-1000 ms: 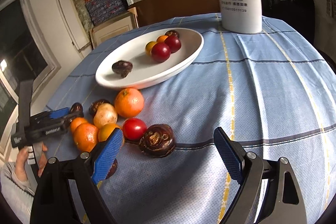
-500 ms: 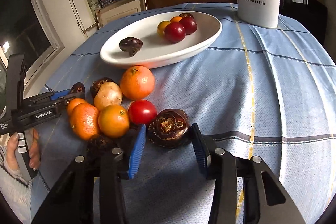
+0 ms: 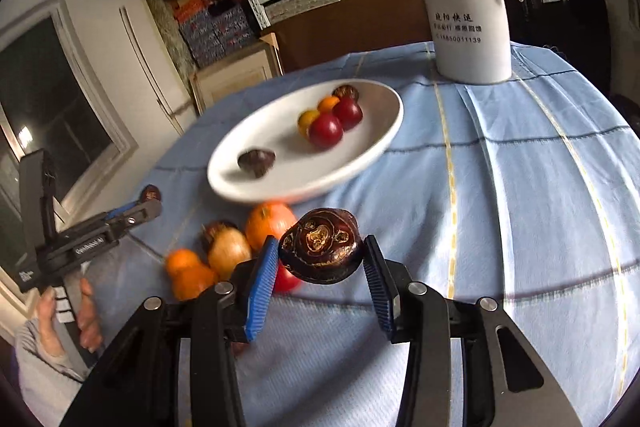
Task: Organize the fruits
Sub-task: 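Place both water chestnuts on the white plate and open both tools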
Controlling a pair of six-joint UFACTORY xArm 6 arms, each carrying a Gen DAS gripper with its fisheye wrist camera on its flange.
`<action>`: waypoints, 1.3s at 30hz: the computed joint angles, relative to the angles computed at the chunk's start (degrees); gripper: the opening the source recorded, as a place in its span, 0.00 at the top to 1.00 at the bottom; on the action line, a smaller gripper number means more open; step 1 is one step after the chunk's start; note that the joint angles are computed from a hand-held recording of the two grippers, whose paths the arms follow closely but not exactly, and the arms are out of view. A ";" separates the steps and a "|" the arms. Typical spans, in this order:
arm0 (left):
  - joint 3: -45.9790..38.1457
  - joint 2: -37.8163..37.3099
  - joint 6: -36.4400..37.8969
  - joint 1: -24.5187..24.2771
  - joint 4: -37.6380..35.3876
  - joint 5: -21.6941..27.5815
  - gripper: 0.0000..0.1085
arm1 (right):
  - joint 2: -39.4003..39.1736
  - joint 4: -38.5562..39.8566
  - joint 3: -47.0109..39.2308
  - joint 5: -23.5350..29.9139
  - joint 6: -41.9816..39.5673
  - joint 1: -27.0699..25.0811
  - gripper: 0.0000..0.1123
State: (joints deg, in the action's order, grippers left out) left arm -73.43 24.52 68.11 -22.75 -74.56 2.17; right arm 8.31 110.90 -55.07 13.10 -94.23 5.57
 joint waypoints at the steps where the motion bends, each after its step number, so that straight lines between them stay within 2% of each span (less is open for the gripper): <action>1: -0.84 0.65 -3.58 -0.15 3.84 -0.07 0.63 | 0.89 -2.04 -1.82 -0.64 2.41 -0.05 0.61; 4: -4.60 4.03 -17.85 -0.43 19.21 -0.53 0.63 | 4.03 -7.39 -6.82 -3.03 7.35 0.80 0.61; 9: -14.42 11.55 -34.77 1.22 36.77 4.13 0.63 | 10.59 -17.86 -14.36 -4.26 17.36 1.89 0.61; 13: -22.43 17.38 -43.83 2.58 46.79 7.48 0.63 | 15.40 -27.70 -19.00 -4.57 26.00 2.58 0.61; 16: -28.78 21.55 -47.16 3.44 49.79 10.31 0.63 | 19.03 -36.07 -22.07 -4.72 33.13 2.95 0.61; 18: -31.83 23.82 -48.24 3.89 50.56 12.29 0.63 | 20.19 -36.73 -22.97 -4.48 34.03 3.04 0.60; 20: -32.47 24.65 -48.34 4.08 51.52 12.74 0.53 | 20.68 -35.47 -23.39 -4.54 32.92 2.96 0.53; 22: -31.07 24.11 -49.31 4.20 52.68 11.21 0.46 | 20.29 -30.43 -23.38 -5.22 28.50 2.94 0.51; 25: -28.47 21.94 -44.12 4.07 45.93 10.51 0.43 | 18.45 -21.40 -22.17 -5.38 20.62 2.65 0.47; 29: -21.19 17.44 -40.46 3.36 42.09 5.45 0.31 | 16.71 -12.60 -20.61 -4.80 13.65 1.76 0.42; 33: -14.28 13.21 -32.88 2.55 32.11 3.35 0.26 | 15.71 -8.50 -18.16 -4.95 10.86 1.45 0.42; 36: -8.88 10.59 -34.40 2.24 32.35 1.42 0.21 | 14.67 -6.98 -15.71 -4.64 10.31 1.50 0.42; 38: -6.35 9.05 -31.72 1.85 29.05 0.41 0.20 | 13.59 -3.12 -14.50 -5.06 6.56 1.69 0.41; 39: -5.35 8.26 -29.35 1.62 26.29 0.10 0.19 | 12.89 -0.14 -13.93 -5.47 3.64 1.73 0.37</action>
State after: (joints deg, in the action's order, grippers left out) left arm -78.78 32.78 38.76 -21.13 -48.27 2.28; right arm 21.20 110.76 -69.00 7.63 -90.59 7.30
